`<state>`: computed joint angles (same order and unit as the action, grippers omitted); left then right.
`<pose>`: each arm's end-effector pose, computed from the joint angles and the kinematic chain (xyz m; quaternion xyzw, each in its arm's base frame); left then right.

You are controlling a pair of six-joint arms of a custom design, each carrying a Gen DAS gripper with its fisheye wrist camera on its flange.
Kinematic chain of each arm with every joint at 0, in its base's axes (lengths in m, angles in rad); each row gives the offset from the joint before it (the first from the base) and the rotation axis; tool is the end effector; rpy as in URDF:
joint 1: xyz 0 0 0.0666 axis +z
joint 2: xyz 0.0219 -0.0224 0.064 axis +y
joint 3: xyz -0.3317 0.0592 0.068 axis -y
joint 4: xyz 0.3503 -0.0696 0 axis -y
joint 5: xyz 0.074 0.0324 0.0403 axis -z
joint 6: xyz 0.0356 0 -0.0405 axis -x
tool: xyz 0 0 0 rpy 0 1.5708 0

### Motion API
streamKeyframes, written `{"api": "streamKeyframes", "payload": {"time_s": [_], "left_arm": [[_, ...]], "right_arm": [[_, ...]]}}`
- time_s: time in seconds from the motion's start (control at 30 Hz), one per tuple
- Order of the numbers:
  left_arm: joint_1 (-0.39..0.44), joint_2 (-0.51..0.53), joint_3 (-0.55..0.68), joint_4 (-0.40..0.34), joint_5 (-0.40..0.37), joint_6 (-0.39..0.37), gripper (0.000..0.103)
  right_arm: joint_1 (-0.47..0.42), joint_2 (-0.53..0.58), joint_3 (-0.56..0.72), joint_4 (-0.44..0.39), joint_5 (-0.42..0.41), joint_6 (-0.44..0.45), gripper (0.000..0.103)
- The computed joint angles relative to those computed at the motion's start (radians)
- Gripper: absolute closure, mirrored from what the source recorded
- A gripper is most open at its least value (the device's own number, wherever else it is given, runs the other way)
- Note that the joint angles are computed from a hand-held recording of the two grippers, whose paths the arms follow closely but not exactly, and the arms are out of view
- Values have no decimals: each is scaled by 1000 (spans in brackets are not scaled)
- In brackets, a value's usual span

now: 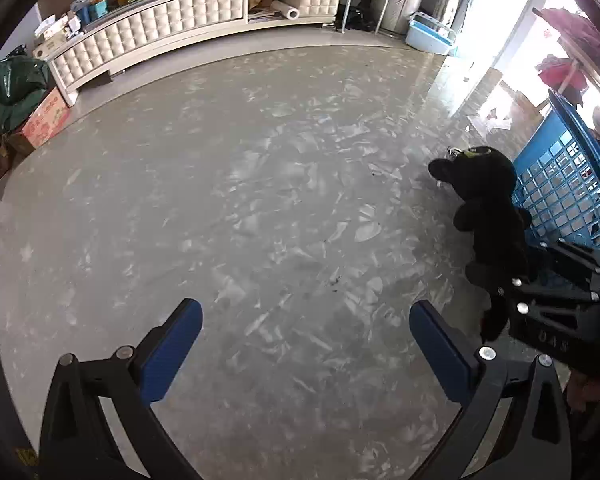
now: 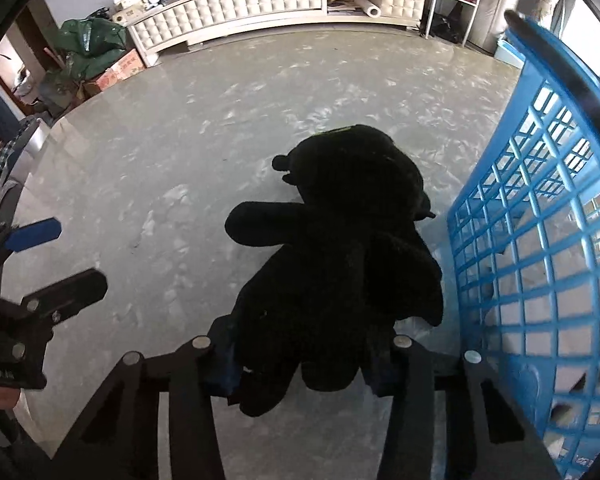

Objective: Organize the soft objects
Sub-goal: 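Grasp the black plush toy with the right gripper and lift it, then carry the black plush toy over the basket with the right gripper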

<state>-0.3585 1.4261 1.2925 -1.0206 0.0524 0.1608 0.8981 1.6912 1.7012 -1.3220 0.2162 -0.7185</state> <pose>0.4044 -0.1539 0.3217 0.1019 0.9727 -0.0778 0.1932 0.3223 0.3917 0.3500 -0.0745 0.9831 0.0189 0.1660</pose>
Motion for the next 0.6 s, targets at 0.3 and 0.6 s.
{"api": "streamKeyframes", "payload": {"time_s": [0.3,0.6], "left_arm": [[-48,-134,-40,-48,-29,79,0],[-167,-283,-57,-130,-129,172,0]], "right_arm": [[47,-64,8,-15,13,11,60],[108,-130,52,-78,44,-8,59]]}}
